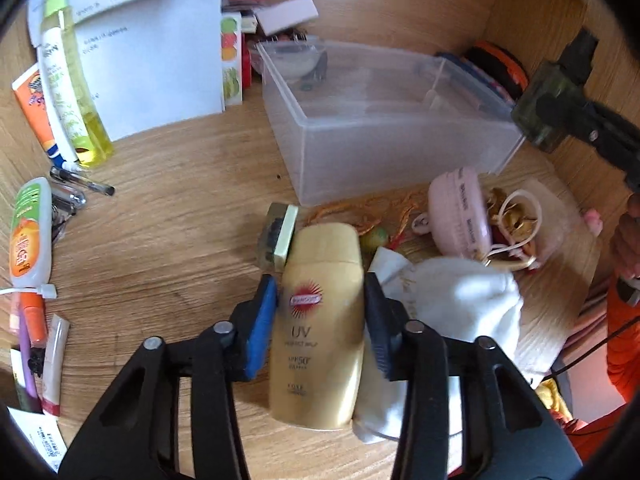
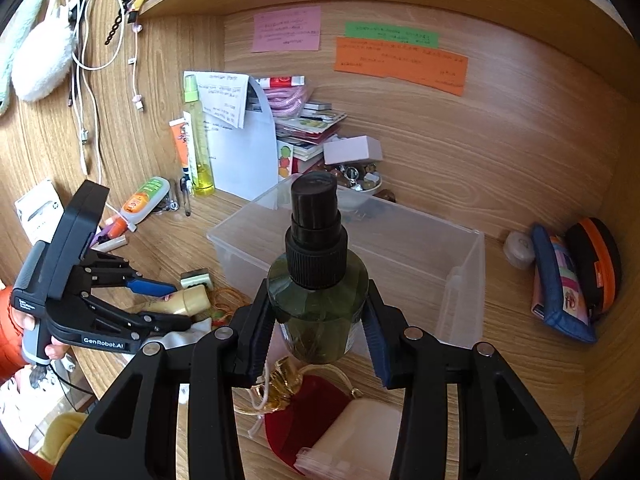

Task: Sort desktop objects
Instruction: 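Lift the sunscreen with the left tool while the right carries the spray bottle toward the bin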

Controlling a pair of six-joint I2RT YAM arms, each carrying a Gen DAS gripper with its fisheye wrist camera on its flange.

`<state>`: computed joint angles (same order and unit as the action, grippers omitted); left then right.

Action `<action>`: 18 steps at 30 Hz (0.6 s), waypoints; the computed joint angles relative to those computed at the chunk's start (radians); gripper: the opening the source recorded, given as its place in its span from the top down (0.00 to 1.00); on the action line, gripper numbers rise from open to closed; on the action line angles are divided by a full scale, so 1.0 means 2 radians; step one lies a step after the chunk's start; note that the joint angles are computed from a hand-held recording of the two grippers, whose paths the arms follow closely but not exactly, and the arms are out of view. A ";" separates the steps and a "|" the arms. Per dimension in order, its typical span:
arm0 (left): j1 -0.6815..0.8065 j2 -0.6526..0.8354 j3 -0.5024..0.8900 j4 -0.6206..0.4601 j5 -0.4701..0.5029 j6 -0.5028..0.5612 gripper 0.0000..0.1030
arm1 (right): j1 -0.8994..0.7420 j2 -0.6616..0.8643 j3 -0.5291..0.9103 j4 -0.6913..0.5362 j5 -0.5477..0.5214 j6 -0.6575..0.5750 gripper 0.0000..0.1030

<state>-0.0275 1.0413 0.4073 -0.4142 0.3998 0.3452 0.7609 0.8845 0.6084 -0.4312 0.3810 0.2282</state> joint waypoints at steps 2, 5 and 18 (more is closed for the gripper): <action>0.023 0.002 0.010 -0.017 0.022 0.016 0.67 | 0.007 0.000 0.002 -0.002 0.008 0.000 0.63; 0.049 0.010 0.022 -0.036 0.031 0.032 0.68 | 0.006 0.007 0.010 -0.004 0.004 -0.002 0.63; 0.069 0.068 0.030 -0.010 -0.021 0.033 0.62 | 0.029 0.018 0.014 0.005 0.002 0.009 0.63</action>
<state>0.1105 1.1768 0.4665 -0.4347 0.3576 0.4114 0.8184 0.9209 0.6374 -0.4208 0.3859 0.2461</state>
